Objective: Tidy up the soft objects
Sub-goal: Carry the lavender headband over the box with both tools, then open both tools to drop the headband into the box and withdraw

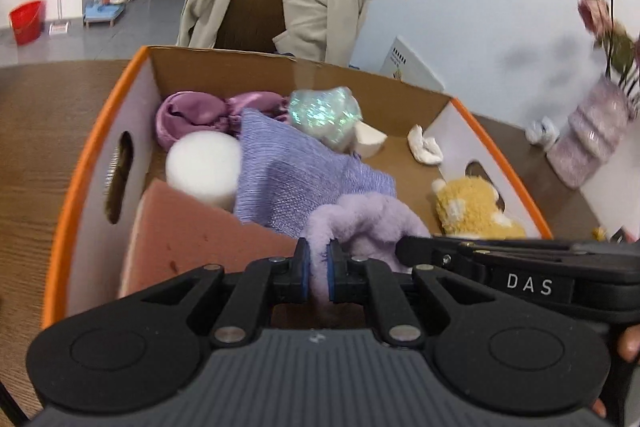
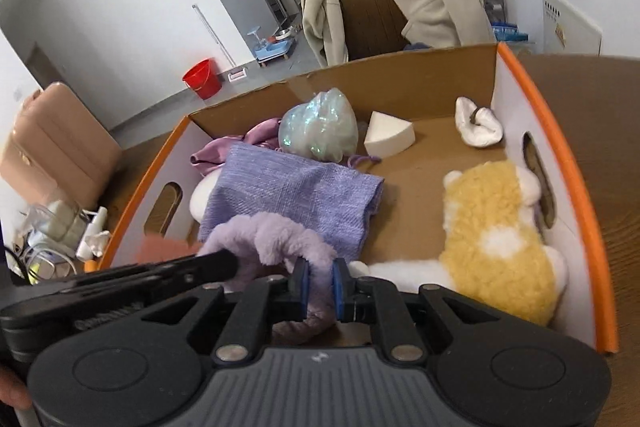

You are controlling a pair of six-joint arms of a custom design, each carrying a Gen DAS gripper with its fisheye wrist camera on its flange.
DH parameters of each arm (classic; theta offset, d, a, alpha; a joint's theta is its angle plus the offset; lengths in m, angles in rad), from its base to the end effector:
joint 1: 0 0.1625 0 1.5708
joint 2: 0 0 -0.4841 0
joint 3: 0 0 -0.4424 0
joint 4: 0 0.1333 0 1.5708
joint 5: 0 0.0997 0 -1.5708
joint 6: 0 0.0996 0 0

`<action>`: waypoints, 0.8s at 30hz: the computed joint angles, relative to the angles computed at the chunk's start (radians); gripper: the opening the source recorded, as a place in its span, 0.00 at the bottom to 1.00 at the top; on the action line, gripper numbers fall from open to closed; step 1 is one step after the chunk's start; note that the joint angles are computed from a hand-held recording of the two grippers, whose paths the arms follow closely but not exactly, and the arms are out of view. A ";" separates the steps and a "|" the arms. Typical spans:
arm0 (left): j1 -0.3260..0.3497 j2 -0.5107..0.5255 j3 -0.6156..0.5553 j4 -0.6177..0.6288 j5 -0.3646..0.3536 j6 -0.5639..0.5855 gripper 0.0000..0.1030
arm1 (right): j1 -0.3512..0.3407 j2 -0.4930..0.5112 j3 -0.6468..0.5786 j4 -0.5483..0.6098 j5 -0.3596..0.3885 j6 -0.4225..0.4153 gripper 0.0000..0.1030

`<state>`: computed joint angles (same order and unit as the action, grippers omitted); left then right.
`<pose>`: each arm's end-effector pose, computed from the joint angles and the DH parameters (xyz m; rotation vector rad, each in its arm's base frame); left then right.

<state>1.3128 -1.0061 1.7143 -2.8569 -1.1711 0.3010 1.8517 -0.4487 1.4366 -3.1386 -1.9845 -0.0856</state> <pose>-0.0196 -0.7485 0.2613 0.5736 2.5730 -0.7706 0.3150 -0.7553 -0.0185 0.3218 -2.6525 0.8464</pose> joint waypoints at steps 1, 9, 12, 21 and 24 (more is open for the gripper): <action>-0.007 0.005 0.006 -0.021 0.020 0.023 0.10 | 0.007 0.002 0.002 -0.013 -0.020 -0.021 0.10; -0.037 -0.074 0.063 -0.061 0.067 0.005 0.20 | 0.034 -0.050 0.058 -0.048 -0.025 -0.047 0.41; -0.065 -0.136 0.103 -0.092 0.077 0.021 0.20 | 0.060 -0.088 0.101 -0.117 -0.051 -0.080 0.42; -0.159 -0.341 0.281 -0.210 0.128 0.093 0.35 | 0.137 -0.254 0.309 -0.353 -0.086 -0.192 0.60; -0.188 -0.383 0.328 -0.237 0.157 0.100 0.48 | 0.155 -0.286 0.355 -0.398 -0.102 -0.200 0.62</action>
<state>1.1248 -1.3890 2.0422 -3.0941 -1.0139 0.4006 2.0070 -0.7351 1.7914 -3.5362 -2.0864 -0.2858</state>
